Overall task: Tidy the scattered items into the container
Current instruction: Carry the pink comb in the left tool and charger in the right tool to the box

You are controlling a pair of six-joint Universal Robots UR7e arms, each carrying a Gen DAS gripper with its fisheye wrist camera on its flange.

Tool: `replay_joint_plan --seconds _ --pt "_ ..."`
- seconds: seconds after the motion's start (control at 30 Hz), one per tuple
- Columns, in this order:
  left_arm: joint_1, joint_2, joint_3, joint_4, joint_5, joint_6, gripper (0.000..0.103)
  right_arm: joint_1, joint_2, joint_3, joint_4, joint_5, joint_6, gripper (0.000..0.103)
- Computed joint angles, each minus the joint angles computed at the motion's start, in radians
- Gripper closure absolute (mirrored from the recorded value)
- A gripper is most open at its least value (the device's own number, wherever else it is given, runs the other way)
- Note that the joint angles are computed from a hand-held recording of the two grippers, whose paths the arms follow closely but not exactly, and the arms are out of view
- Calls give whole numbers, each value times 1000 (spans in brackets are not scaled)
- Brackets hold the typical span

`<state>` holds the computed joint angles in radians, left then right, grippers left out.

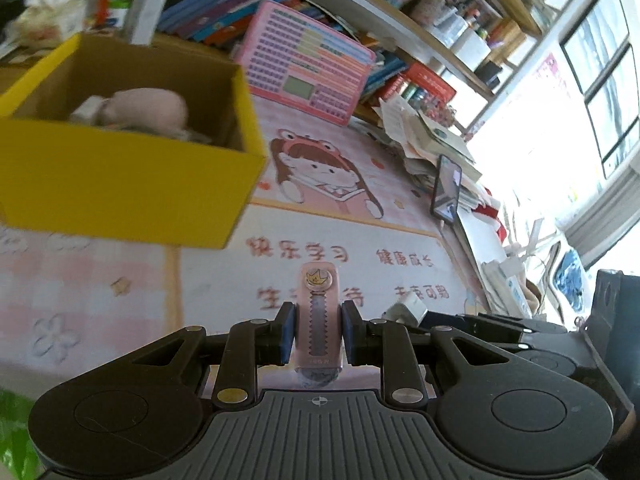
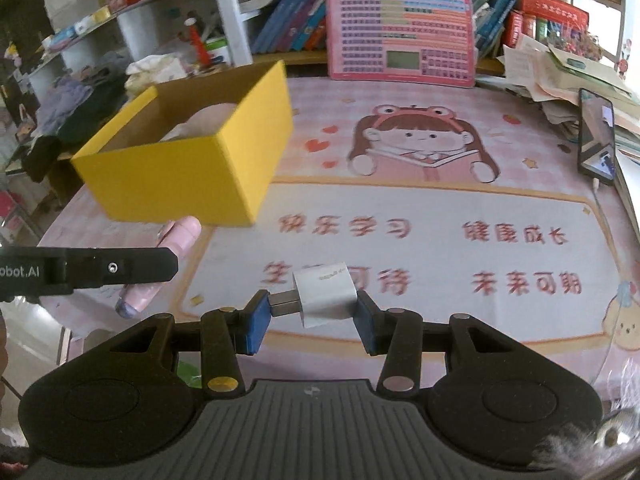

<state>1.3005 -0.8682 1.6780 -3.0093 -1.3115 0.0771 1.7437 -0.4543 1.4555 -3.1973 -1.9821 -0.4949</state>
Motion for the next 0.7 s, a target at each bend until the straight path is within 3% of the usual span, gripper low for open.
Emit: replay_joint_plan --seconds 0.4,0.7 --pt "44 -128 130 -50 12 -13 80 62 38 31 -30 1 20 60" --pt "67 -181 175 -82 47 -7 80 101 75 13 -30 -15 -20 60"
